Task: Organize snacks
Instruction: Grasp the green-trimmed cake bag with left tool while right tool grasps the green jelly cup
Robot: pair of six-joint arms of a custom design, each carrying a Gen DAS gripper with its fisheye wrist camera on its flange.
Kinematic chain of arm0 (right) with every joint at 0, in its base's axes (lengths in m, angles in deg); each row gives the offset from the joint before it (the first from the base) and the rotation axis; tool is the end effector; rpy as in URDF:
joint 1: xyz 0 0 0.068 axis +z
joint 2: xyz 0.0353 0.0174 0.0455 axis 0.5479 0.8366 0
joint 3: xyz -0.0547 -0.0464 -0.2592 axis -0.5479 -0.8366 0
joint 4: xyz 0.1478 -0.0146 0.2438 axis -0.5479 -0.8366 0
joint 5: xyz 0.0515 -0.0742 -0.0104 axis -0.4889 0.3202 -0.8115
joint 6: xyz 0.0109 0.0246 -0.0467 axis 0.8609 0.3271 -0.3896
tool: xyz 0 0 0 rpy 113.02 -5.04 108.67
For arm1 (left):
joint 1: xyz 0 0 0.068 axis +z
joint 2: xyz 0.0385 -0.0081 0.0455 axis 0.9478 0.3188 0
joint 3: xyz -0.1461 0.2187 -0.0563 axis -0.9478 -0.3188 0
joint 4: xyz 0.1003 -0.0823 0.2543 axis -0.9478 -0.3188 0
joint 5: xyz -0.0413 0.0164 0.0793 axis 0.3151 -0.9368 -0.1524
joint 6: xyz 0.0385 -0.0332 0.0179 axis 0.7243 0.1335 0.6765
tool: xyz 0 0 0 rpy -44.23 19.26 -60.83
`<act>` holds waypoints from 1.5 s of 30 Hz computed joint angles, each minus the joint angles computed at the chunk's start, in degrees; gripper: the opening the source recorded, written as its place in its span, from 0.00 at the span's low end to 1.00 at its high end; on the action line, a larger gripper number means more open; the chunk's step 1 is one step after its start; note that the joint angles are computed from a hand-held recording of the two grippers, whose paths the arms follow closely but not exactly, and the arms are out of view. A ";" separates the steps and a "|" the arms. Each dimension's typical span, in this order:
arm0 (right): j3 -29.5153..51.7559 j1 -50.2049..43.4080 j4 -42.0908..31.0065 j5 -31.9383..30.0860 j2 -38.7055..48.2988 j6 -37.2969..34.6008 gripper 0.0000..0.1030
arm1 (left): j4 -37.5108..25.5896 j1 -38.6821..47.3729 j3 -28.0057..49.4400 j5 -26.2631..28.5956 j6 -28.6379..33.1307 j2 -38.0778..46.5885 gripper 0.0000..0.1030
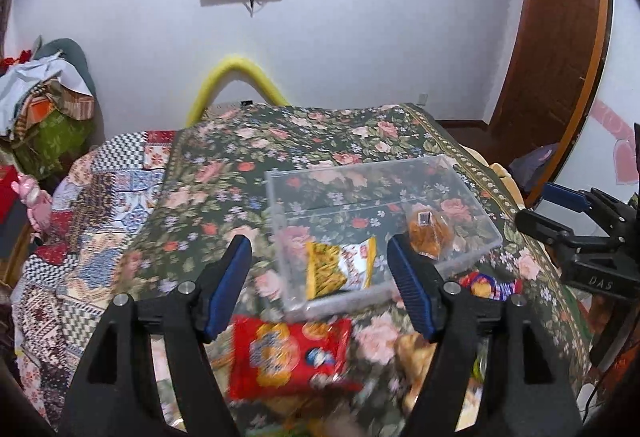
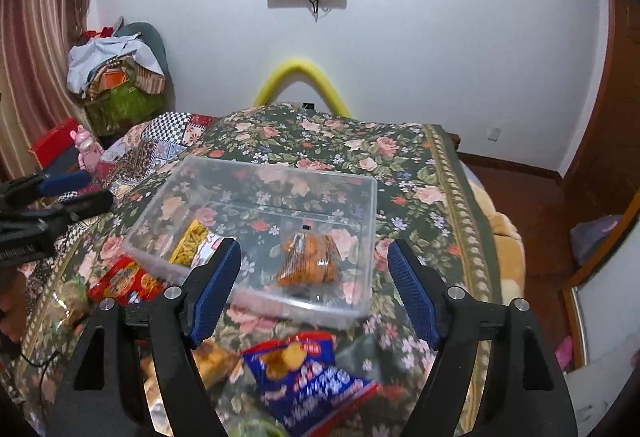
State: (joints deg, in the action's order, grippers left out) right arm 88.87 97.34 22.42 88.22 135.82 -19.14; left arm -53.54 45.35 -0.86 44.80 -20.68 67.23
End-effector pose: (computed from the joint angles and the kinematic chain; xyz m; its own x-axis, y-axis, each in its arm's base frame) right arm 0.0958 0.1449 0.2958 -0.6624 -0.0595 -0.7468 -0.0849 0.9964 -0.0041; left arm 0.2073 -0.0999 0.2476 -0.6225 0.1879 -0.7598 0.3518 0.9343 -0.0572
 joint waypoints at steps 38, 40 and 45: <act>-13.72 25.57 -0.18 -8.37 8.03 40.27 0.60 | 0.50 45.04 -25.13 20.39 26.76 -1.58 0.74; -14.26 25.16 0.63 -8.54 8.26 39.93 0.59 | 2.27 44.89 -24.61 20.92 26.27 1.47 0.74; -16.04 24.14 2.45 -9.08 6.04 39.55 0.52 | 6.79 41.20 -25.09 18.32 24.13 4.63 0.71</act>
